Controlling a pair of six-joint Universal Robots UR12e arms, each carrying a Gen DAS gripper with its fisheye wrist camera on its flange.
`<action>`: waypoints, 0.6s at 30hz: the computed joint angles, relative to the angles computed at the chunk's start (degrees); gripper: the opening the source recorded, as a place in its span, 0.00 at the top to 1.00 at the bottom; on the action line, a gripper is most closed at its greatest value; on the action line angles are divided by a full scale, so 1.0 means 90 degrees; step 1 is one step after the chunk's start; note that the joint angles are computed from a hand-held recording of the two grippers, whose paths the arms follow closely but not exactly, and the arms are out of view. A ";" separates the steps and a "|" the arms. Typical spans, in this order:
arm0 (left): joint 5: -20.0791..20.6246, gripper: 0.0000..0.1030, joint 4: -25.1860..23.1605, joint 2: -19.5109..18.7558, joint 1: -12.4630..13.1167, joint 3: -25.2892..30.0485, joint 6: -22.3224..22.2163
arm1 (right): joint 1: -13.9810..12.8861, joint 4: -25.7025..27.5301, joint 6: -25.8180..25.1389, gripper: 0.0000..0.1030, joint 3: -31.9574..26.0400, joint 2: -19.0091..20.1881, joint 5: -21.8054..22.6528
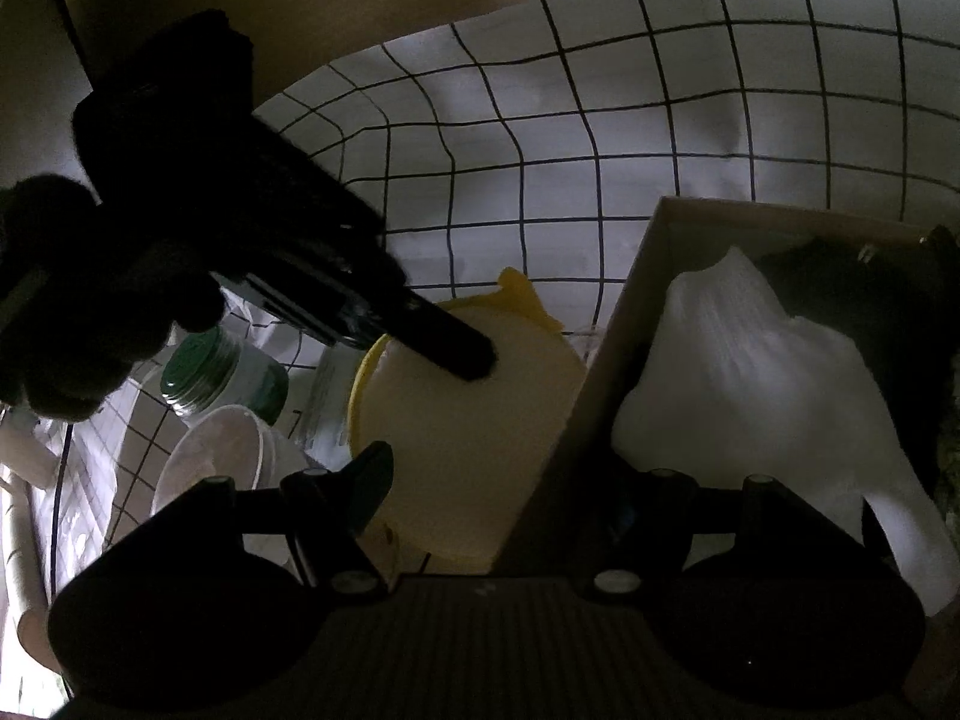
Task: Organize soft objects
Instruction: 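Grasp the yellow-rimmed sponge puff by its rim with the right tool, then grasp the white paper packet with the left tool while the right tool holds the sponge puff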
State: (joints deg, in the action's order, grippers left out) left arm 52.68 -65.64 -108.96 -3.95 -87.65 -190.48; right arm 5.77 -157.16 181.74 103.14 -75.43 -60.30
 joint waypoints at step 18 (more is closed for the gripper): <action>-0.0438 0.74 0.0826 0.0141 -0.0062 -0.0251 -0.2908 | 0.0485 -0.0204 -0.0171 0.31 -0.0189 -0.0142 -0.1462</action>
State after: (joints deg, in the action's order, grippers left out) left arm 48.75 -58.21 -107.70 -4.51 -89.90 -216.66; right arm 10.13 -158.99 180.20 101.44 -76.71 -73.46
